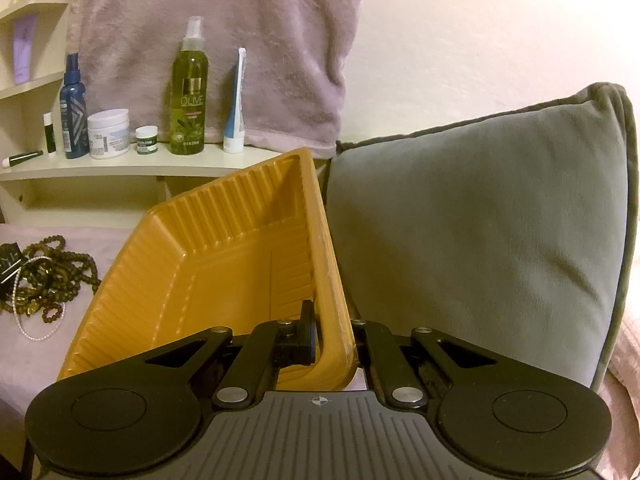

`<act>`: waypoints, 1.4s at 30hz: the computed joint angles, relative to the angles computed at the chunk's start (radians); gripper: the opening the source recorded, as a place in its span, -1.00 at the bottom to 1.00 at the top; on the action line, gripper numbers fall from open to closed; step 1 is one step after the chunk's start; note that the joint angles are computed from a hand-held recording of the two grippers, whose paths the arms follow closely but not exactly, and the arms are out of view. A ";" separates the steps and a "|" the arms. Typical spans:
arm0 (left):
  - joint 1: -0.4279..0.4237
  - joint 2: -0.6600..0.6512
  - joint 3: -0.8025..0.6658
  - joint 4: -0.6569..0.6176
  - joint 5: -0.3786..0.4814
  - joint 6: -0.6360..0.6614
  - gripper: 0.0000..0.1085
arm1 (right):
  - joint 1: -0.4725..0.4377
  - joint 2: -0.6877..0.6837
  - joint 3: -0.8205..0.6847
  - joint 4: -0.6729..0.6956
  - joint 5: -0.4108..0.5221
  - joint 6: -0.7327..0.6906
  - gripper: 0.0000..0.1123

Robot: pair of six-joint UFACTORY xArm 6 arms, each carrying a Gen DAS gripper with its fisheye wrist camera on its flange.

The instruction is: Organize jewelry

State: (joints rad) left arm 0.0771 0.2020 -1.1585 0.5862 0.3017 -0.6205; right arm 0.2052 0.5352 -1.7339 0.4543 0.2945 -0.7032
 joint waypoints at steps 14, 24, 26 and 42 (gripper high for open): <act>-0.010 0.012 -0.027 0.060 0.033 -0.086 -0.60 | -0.002 0.003 -0.007 -0.011 0.009 0.012 -0.91; -0.020 -0.061 0.000 0.112 0.028 -0.164 -0.62 | -0.004 0.009 -0.015 -0.010 0.014 0.009 -0.91; -0.035 -0.065 -0.018 0.125 0.043 -0.176 -0.62 | -0.004 0.010 -0.015 -0.010 0.012 0.009 -0.91; -0.264 0.186 -0.329 -0.342 -0.012 0.168 -0.62 | 0.000 0.010 -0.012 0.009 0.004 -0.009 -0.91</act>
